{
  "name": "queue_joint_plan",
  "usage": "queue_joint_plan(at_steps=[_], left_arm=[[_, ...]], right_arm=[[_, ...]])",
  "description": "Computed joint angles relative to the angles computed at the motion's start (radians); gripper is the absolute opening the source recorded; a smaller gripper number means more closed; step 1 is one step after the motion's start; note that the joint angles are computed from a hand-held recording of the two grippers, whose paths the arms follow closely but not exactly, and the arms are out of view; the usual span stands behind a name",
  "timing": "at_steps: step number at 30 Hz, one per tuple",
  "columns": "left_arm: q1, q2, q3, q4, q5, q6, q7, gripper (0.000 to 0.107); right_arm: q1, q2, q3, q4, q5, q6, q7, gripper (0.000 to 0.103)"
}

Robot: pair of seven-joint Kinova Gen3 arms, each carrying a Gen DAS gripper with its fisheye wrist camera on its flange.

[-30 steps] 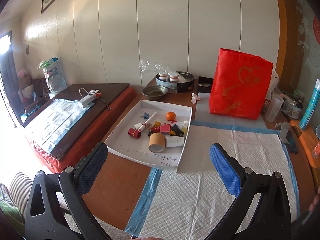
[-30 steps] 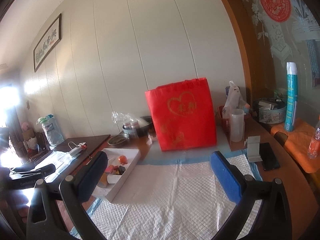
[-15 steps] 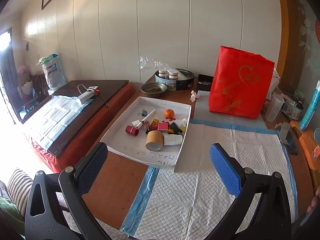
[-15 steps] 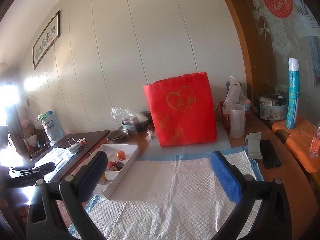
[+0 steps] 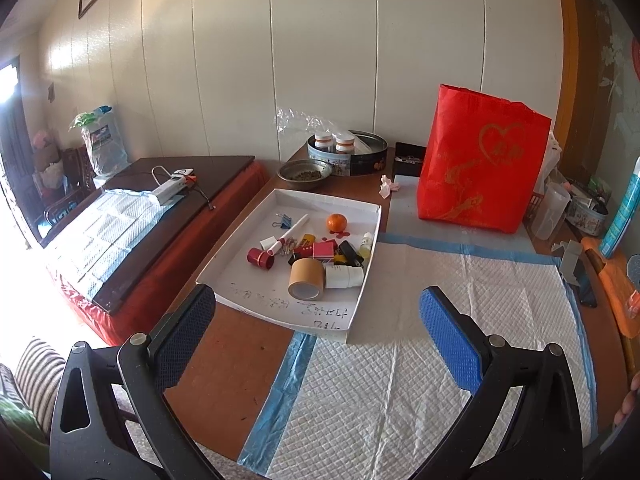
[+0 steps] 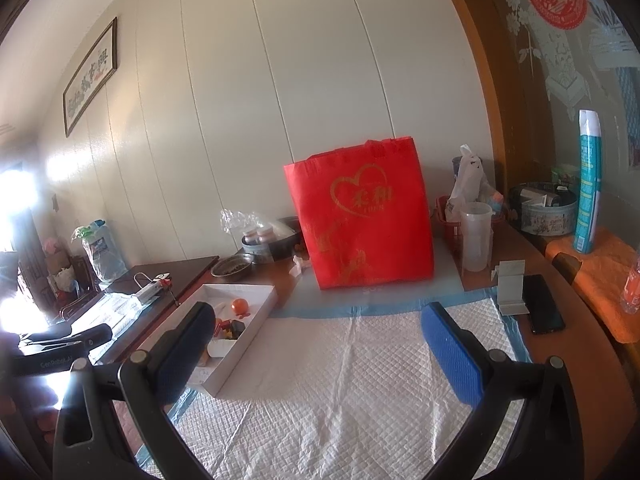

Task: Organize rigid objects

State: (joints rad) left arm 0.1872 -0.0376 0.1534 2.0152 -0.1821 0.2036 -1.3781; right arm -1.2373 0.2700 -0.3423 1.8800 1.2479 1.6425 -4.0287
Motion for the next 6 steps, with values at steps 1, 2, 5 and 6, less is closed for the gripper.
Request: queue_joint_plan(at_steps=[1,2,5,6], left_arm=[[0.008,0.002,-0.008,0.000,0.002,-0.002,-0.004,0.103],[0.005,0.004,-0.006,0.000,0.020,-0.006,-0.024,0.103],[0.011,0.009,-0.014,-0.001,0.050,-0.011,-0.067,0.103],[0.010,0.012,-0.013,-0.004,0.048,-0.010,-0.067,0.103]], right_arm=[[0.001,-0.001,0.000,0.001,-0.001,-0.003,-0.002,0.103],[0.002,-0.001,0.000,0.002,-0.003,-0.006,-0.003,0.103],[0.008,-0.005,0.000,0.006,-0.004,-0.015,-0.003,0.103],[0.010,-0.006,0.001,0.008,-0.003,-0.018,-0.004,0.103]])
